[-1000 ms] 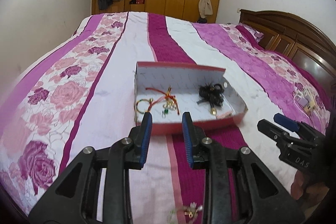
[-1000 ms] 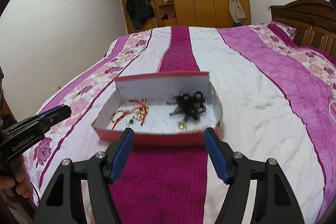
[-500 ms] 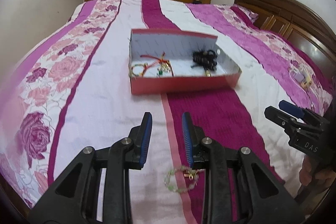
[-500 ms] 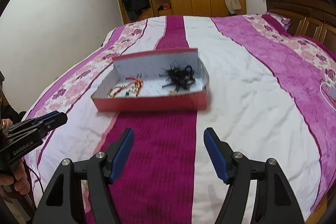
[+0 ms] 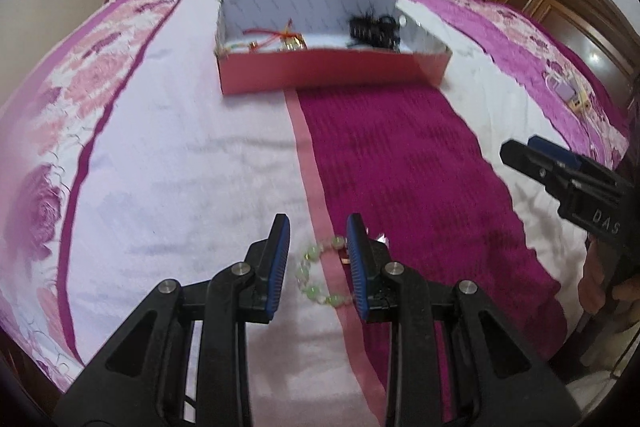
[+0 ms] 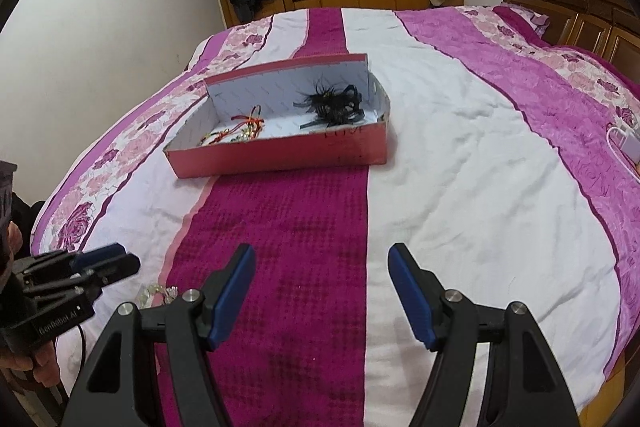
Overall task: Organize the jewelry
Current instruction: 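Grasp the jade-bead bracelet with the left tool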
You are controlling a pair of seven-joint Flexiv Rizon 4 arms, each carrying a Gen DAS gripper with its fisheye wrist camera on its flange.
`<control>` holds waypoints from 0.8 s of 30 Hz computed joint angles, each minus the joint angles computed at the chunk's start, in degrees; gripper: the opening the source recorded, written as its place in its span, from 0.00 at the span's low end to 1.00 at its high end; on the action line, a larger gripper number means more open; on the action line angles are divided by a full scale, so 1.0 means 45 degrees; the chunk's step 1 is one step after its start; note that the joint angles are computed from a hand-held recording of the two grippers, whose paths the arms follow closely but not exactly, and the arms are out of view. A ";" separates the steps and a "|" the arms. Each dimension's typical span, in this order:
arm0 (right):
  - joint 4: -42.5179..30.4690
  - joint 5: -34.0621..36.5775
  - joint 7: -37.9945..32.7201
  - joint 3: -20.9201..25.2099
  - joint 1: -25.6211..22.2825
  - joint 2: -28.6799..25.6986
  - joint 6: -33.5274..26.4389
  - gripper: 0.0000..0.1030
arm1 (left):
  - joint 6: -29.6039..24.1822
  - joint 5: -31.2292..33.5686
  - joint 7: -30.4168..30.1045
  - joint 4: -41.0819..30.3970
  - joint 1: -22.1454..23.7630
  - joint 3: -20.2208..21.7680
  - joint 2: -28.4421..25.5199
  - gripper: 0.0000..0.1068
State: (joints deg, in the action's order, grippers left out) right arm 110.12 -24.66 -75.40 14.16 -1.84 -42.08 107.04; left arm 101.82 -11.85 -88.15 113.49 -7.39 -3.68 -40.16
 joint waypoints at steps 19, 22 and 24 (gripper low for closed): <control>-0.0474 0.0392 -0.0486 0.1000 -0.0550 -0.0546 -0.1435 0.69 | -0.1196 -0.0188 -0.0195 -0.0551 -0.0635 0.0741 -0.0647 0.06; -0.0515 0.0587 -0.0606 0.0985 -0.0476 -0.0574 -0.1582 0.69 | -0.0940 -0.0103 -0.0192 -0.0533 -0.0586 0.0712 -0.0700 0.02; -0.0573 0.0681 -0.0699 0.1123 -0.0556 -0.0621 -0.1757 0.69 | -0.0707 -0.0066 -0.0198 -0.0467 -0.0457 0.0571 -0.0702 0.00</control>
State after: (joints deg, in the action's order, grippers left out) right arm 107.54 -21.59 -78.54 19.21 -4.34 -44.87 99.13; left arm 98.64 -12.14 -89.04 111.39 -9.45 -1.11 -43.32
